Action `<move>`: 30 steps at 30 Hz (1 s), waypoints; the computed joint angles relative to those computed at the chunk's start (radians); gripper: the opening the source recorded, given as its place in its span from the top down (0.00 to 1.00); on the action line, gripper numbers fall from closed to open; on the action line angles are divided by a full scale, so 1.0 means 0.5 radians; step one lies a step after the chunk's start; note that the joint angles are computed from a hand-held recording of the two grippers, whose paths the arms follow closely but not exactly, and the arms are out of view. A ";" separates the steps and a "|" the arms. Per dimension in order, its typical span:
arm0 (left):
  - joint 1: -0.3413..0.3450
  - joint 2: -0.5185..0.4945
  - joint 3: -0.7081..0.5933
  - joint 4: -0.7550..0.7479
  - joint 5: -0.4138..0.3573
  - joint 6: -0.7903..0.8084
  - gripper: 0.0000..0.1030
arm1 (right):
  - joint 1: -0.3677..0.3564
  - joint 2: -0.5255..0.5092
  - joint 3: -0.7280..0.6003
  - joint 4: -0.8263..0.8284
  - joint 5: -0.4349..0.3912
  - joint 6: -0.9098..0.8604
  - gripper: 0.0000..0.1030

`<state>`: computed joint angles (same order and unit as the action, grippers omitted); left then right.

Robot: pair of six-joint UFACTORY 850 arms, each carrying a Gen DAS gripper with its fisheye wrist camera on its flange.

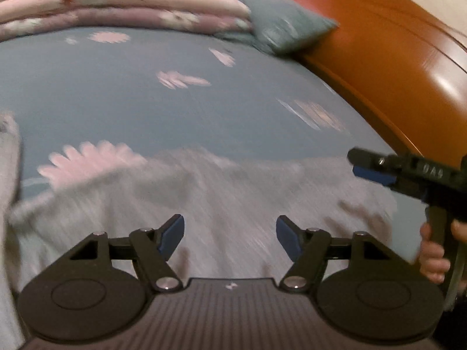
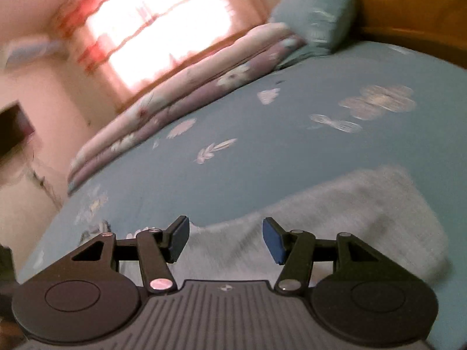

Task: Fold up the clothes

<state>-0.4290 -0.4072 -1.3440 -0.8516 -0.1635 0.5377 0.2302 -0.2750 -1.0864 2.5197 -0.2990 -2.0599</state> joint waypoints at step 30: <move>0.384 -1.225 -1.747 0.122 -1.427 -0.219 1.00 | 0.070 -0.252 -0.262 -1.131 0.062 1.007 0.35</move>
